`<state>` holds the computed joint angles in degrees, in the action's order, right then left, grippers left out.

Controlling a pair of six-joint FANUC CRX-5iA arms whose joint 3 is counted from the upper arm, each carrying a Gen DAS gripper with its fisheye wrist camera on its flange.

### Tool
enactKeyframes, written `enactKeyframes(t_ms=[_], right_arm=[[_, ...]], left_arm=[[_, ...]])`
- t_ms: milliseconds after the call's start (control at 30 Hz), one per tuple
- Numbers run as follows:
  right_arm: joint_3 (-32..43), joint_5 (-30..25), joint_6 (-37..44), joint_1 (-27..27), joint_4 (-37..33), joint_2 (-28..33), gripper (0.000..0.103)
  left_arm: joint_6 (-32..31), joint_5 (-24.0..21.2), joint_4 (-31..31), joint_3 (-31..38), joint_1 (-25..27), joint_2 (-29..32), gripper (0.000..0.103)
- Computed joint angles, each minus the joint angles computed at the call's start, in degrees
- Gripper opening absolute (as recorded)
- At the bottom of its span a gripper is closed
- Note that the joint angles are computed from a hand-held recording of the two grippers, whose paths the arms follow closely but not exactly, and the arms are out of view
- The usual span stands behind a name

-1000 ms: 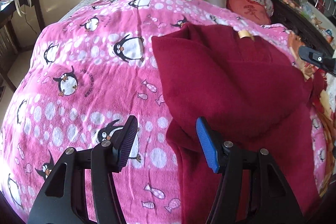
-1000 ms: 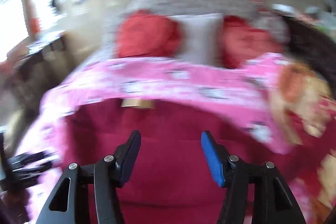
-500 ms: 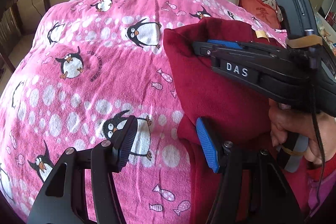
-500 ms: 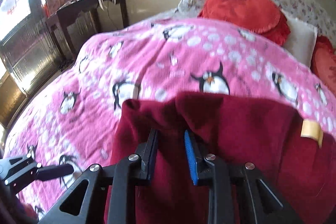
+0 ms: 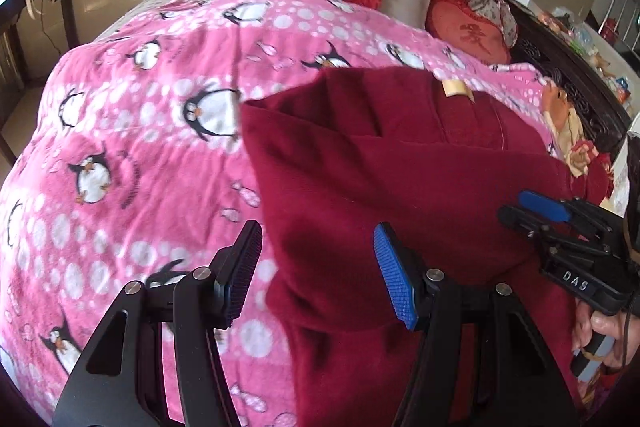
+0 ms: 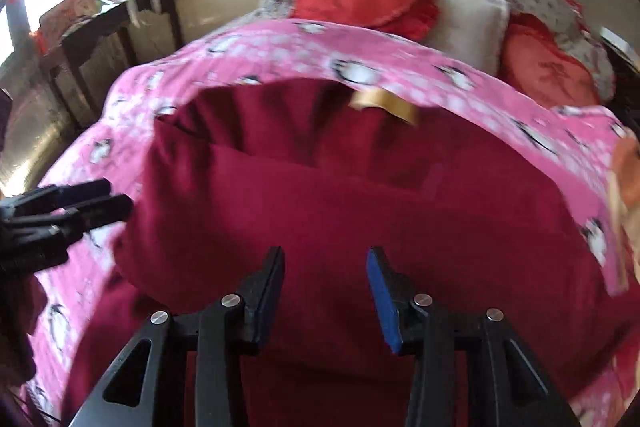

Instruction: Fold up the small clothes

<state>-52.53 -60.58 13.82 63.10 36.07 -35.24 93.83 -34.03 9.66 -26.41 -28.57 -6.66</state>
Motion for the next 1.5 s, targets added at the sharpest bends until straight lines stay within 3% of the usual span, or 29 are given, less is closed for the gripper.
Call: enactKeyframes(t_ms=[67, 200, 333, 400, 533, 733, 933, 1233, 1500], right_arm=[[-1.4, -3.2, -3.0, 0.6, -0.4, -2.2, 0.041], [-3.9, -2.6, -5.1, 0.1, -1.0, -5.2, 0.041], [-4.1, -4.7, -5.3, 1.6, -0.2, -10.1, 0.041], [-4.3, -8.9, -7.0, 2.5, 1.6, -12.5, 0.041], [-4.4, -13.6, -6.6, -1.1, 0.3, -13.7, 0.048], [-6.6, -16.3, -10.4, 0.0, -0.5, -18.6, 0.048], [-6.3, -16.8, -9.2, 0.9, -0.6, -16.8, 0.052], [-7.2, -15.1, -9.5, -0.8, 0.1, -17.2, 0.053], [-7.6, -10.6, -8.2, -4.9, 0.4, -14.7, 0.068]], left_arm=[[1.9, -1.2, -2.2, 2.2, -1.6, 2.8, 0.058], [8.9, -3.9, -10.5, 6.3, -4.4, 5.5, 0.062], [9.2, -5.2, -11.2, 7.2, -5.0, 4.2, 0.062], [10.0, -5.1, -12.5, 7.3, -5.5, 3.3, 0.062], [9.9, -3.3, -11.4, 6.5, -6.4, 2.2, 0.062], [12.0, -5.2, -13.5, 10.0, -9.6, 5.7, 0.062], [16.9, -7.7, -17.6, 12.8, -11.5, 8.1, 0.062], [15.6, -7.3, -17.0, 12.2, -10.3, 8.4, 0.062], [16.0, -7.2, -17.6, 12.5, -9.9, 9.6, 0.062]])
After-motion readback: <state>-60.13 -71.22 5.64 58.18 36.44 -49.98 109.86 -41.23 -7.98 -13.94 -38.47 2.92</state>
